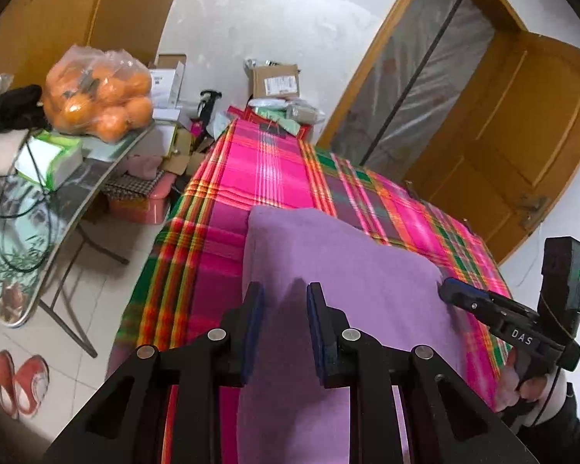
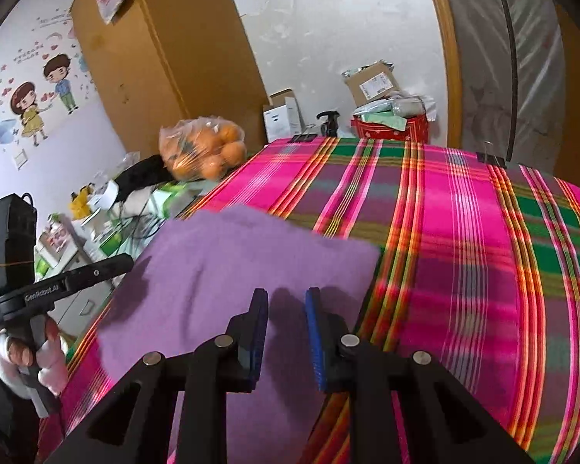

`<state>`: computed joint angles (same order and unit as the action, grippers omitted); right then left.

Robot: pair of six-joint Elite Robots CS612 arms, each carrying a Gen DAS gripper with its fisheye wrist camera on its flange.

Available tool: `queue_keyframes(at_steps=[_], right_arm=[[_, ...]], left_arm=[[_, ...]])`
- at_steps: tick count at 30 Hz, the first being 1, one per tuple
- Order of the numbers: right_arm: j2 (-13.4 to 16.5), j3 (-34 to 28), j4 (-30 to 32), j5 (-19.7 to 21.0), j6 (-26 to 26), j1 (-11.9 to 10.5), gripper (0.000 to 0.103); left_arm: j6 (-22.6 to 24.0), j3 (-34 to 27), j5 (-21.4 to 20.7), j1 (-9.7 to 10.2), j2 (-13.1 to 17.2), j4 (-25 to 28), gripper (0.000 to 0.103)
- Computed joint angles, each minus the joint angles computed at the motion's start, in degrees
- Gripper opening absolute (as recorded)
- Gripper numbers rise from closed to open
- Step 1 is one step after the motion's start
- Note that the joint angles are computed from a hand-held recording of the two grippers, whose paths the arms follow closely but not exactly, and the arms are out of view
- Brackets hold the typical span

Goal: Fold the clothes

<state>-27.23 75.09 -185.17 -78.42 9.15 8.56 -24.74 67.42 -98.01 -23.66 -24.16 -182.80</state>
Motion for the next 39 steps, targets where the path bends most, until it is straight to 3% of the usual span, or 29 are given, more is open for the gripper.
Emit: queue_keyframes(at_steps=[4, 8, 17, 22, 27, 31, 34, 39], right_arm=[[1.78, -2.74, 1.76, 2.22, 1.09, -0.93, 0.020], [1.48, -2.51, 0.34, 2.44, 0.96, -0.95, 0.020], [-3.25, 8.45, -5.88, 5.23, 0.87, -0.79, 0.021], [-4.54, 11.88, -5.53, 2.16, -1.81, 0.88, 0.021], [-3.85, 11.29, -3.58, -1.31, -3.61, 1.88, 0.022], [-3.72, 10.89, -2.86, -3.28, -4.68, 2.40, 0.023], [-5.15, 12.05, -1.00, -4.87, -2.82, 2.62, 0.023], [-7.68, 17.22, -4.31, -7.65, -2.74, 3.93, 0.029]], left_arm=[[1.65, -1.82, -0.27, 0.16, 1.43, 0.89, 0.027], [-0.39, 0.66, -0.06, 0.20, 0.24, -1.24, 0.026], [0.51, 11.94, 5.55, -1.96, -5.08, -7.03, 0.025], [-1.24, 12.84, 6.26, -2.29, -5.05, -4.88, 0.025], [-4.53, 12.22, 5.25, -1.92, -4.21, -6.07, 0.033], [-5.57, 11.75, 4.94, -1.77, -4.25, -4.73, 0.033], [-7.05, 14.51, 6.18, -2.38, -6.13, -5.65, 0.029], [-3.22, 22.16, 13.84, -5.48, -10.14, -9.58, 0.029]])
